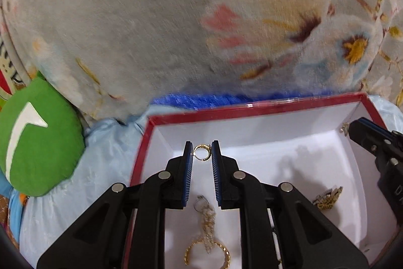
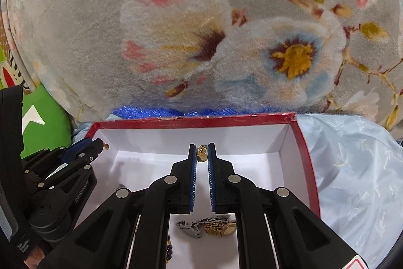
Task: Organize jewelry
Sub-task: 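Carry both gold pendants over the red box and lower them inside, then open both tools to drop the pendants into the box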
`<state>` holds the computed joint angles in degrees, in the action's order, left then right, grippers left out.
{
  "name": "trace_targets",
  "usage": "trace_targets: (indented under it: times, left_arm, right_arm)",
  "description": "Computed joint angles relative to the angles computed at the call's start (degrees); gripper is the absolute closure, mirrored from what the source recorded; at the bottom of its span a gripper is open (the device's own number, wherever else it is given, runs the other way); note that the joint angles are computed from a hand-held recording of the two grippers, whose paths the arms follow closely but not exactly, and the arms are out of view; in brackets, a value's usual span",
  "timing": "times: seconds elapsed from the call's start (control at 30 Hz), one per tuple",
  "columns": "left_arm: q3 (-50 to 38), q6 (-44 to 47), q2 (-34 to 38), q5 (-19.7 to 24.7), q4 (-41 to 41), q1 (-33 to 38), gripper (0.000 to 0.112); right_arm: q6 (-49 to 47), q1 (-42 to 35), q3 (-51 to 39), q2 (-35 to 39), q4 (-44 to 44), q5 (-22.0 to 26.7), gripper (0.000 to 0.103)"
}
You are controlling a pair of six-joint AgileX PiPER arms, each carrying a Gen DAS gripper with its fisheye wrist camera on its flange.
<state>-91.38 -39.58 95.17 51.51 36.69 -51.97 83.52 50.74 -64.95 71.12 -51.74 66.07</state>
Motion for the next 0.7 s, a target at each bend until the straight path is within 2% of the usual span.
trace_targets:
  times: [0.13,0.2,0.33,0.7]
  left_arm:
    - [-0.76,2.28,0.44,-1.98,-5.01,2.57,0.098]
    - [-1.23,4.06,0.71,-2.03,-7.8,3.6,0.098]
    - [-1.92,5.32,1.36,-2.0,-10.04,4.64,0.098]
    - [-2.14,4.61,1.63,-0.71,-7.11,3.12,0.097]
  right_arm:
    - [2.2,-2.73,2.82,-2.82,1.08,-4.88,0.095]
    - [3.22,-3.18,3.39,-3.36,1.05,-5.56,0.095]
    - [2.46,-3.02,2.68,-2.65,1.25,-5.13,0.095]
    - [0.49,-3.73,1.85,-1.87,3.27,-4.6,0.095]
